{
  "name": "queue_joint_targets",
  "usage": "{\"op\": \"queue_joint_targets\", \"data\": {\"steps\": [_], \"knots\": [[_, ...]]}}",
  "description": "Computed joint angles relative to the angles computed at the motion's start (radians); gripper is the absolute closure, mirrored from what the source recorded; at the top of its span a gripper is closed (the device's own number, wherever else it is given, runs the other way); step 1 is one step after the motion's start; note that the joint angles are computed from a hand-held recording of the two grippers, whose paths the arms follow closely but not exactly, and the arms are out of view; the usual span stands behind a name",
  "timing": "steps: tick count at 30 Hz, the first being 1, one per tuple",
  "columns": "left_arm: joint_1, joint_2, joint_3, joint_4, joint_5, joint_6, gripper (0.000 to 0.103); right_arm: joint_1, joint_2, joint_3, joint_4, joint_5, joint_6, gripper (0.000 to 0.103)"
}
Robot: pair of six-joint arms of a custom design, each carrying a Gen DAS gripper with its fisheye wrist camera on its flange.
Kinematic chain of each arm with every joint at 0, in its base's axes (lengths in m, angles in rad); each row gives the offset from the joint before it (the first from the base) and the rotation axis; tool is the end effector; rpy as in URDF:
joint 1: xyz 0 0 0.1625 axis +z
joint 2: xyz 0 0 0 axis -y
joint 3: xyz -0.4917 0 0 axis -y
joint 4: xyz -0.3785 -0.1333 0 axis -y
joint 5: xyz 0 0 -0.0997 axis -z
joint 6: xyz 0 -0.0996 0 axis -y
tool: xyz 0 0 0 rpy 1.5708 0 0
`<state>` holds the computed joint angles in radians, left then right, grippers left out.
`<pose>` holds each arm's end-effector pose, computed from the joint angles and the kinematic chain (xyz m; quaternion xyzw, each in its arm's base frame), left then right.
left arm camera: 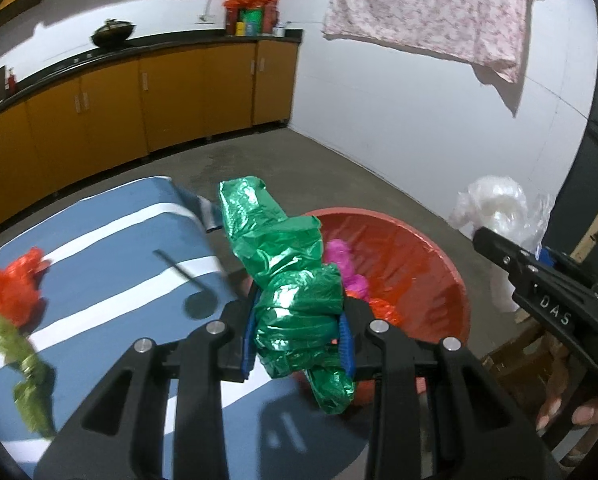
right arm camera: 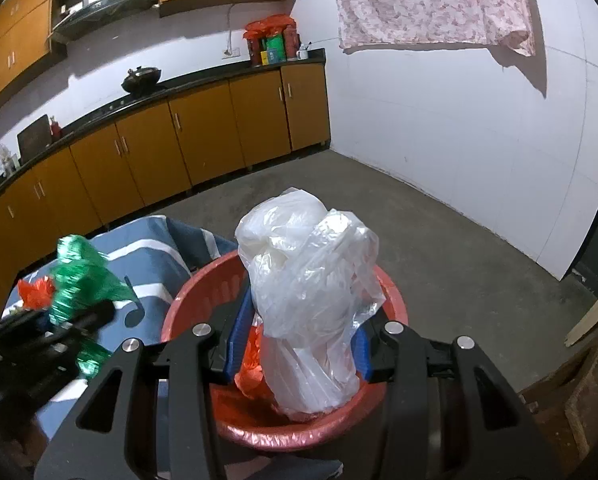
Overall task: Collect trash
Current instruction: 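Carry the white bag with the right tool while the left carries the green bag to the basket, then open both tools over the basket to drop the white and green bags, then move both tools back to the bed and grasp a green bag with the right tool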
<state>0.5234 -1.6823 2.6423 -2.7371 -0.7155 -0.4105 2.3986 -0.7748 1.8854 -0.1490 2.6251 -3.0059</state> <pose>-0.1325 -0.3172 0.2976 0.2428 0.8730 -0.3447 0.2453 0.3746 -0.2807 0.0700 0.1377 -0.8268 0.4521 0.3052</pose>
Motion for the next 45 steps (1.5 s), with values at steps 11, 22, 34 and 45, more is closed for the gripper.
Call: {"op": "queue_joint_targets", "data": {"steps": [11,22,34,45], "knots": [[0.135,0.239,-0.039,-0.280,-0.111,0.188,0.071,-0.047,-0.013,0.018,-0.045,-0.030,-0.021,0.060],[0.183,0.280,-0.052,-0.330,-0.148,0.230,0.056,-0.078,-0.046,0.047,-0.092,-0.102,-0.011,0.046],[0.183,0.218,-0.028,-0.293,-0.097,0.183,0.034,-0.057,-0.076,0.081,-0.154,-0.034,-0.045,0.023],[0.124,-0.021,0.011,-0.086,0.098,0.069,0.022,-0.003,-0.023,0.036,-0.172,0.004,-0.130,0.018]]}}
